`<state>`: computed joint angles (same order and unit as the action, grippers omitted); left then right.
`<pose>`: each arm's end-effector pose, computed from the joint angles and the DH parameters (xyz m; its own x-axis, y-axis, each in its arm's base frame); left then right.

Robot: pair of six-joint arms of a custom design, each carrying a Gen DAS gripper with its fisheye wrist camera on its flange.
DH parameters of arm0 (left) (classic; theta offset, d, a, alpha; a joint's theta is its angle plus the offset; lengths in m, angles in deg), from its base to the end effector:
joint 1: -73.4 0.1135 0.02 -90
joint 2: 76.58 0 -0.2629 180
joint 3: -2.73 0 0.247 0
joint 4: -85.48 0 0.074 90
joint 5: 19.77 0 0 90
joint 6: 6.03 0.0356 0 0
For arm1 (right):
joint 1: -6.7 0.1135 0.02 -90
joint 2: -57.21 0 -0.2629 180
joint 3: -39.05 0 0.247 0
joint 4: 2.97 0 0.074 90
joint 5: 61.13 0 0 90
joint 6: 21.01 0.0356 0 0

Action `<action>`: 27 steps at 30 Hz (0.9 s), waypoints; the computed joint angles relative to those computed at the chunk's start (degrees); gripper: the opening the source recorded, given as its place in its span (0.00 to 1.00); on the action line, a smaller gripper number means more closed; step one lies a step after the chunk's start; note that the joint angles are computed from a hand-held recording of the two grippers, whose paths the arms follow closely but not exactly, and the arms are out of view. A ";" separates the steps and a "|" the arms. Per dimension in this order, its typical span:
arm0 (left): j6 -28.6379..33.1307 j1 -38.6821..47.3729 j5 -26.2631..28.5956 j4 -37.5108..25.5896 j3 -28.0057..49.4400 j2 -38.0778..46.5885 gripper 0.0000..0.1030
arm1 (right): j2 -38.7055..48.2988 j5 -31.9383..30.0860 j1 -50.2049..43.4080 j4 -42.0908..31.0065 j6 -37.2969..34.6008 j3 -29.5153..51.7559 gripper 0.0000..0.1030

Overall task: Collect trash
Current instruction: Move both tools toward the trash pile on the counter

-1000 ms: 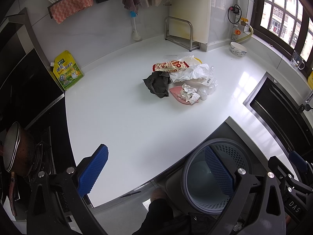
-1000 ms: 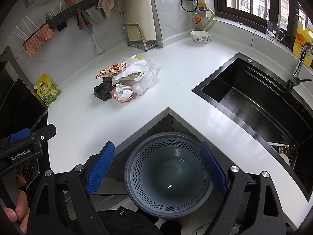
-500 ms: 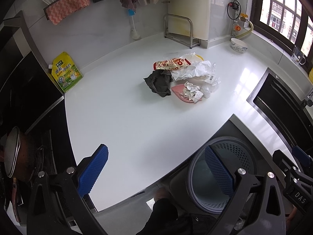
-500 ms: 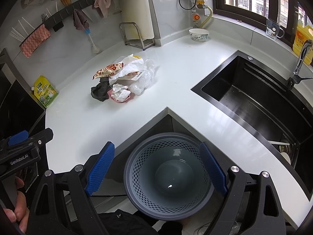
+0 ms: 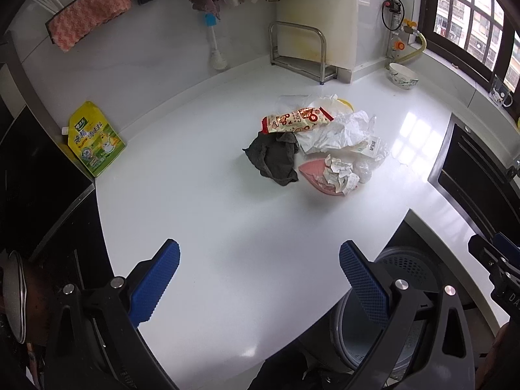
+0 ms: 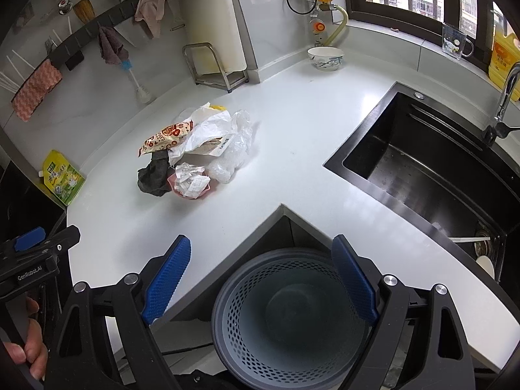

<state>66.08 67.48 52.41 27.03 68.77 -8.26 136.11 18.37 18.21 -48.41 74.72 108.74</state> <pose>0.2224 -0.0121 0.2539 -0.8102 -0.2100 -0.5473 -0.3147 0.9435 0.1039 0.2694 0.0615 0.2430 -0.8251 -0.0678 -0.5608 -0.2182 0.9540 0.2057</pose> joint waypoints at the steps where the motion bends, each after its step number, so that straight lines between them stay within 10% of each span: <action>1: 1.69 1.83 1.34 1.62 0.23 0.87 0.94 | 1.52 0.43 0.79 0.71 0.65 1.07 0.82; 27: 21.37 21.50 15.10 21.38 17.92 32.64 0.94 | 35.28 9.25 11.40 3.25 10.25 32.17 0.82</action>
<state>87.45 88.98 67.51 48.41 86.69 24.37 171.39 27.62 29.61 -45.16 84.98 140.91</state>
